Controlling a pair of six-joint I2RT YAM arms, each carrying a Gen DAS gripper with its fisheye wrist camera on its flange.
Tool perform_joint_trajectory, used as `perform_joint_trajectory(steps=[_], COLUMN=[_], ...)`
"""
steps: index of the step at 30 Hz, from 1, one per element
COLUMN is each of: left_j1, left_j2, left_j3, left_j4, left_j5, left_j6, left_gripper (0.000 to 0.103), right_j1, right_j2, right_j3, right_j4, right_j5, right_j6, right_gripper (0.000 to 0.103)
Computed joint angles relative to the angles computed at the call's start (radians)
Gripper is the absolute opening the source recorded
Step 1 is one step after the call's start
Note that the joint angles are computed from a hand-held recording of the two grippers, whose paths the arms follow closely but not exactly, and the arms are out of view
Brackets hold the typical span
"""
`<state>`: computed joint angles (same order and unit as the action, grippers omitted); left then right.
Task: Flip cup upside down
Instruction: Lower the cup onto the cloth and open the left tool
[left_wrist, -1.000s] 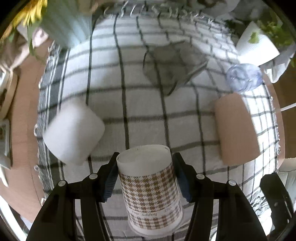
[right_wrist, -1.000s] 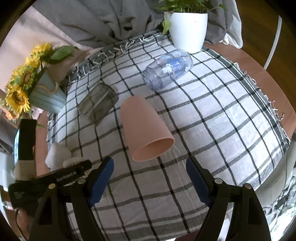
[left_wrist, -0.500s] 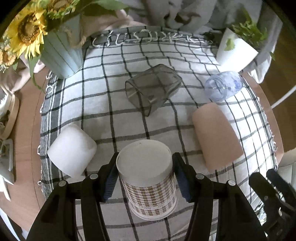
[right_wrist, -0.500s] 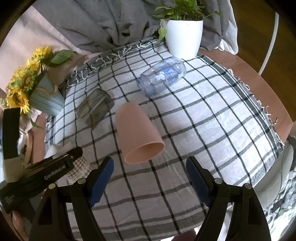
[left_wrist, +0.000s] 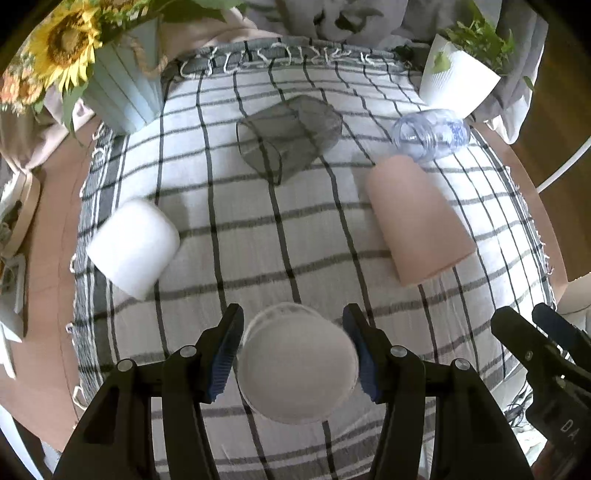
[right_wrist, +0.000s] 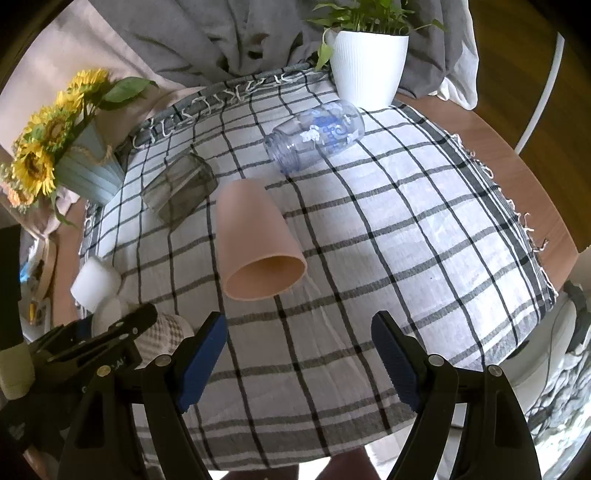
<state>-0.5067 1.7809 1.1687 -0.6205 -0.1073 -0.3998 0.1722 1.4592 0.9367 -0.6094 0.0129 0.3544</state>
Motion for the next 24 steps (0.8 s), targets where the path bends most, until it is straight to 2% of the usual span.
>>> perform_joint_trajectory(steps=[7, 12, 16, 18, 20, 24], left_j1=[-0.016, -0.025, -0.033, -0.049, -0.07, -0.131], left_j2=[-0.009, -0.022, -0.061, -0.102, -0.135, -0.2], left_j3=[-0.017, -0.027, -0.039, -0.054, -0.061, -0.055], left_j4=[0.001, 0.021, 0.026, 0.024, 0.014, -0.051], left_j5=[-0.034, -0.066, -0.075, -0.106, -0.142, -0.234], left_j6=[-0.032, -0.044, -0.073, -0.106, -0.144, -0.232], left_gripper=[0.058, 0.072, 0.08, 0.084, 0.093, 0.098], right_j1=[-0.001, 0.003, -0.001, -0.009, -0.019, -0.043], right_j2=[-0.012, -0.015, -0.038, -0.066, -0.094, -0.158], right_j3=[-0.011, -0.005, -0.009, -0.015, -0.018, -0.025], right_j4=[-0.004, -0.011, -0.012, -0.012, -0.019, -0.033], right_j5=[-0.002, 0.001, 0.002, -0.002, -0.001, -0.013], right_j6=[-0.028, -0.048, -0.055, -0.067, -0.081, -0.126], right_gripper=[0.08, 0.08, 0.085, 0.085, 0.085, 0.086])
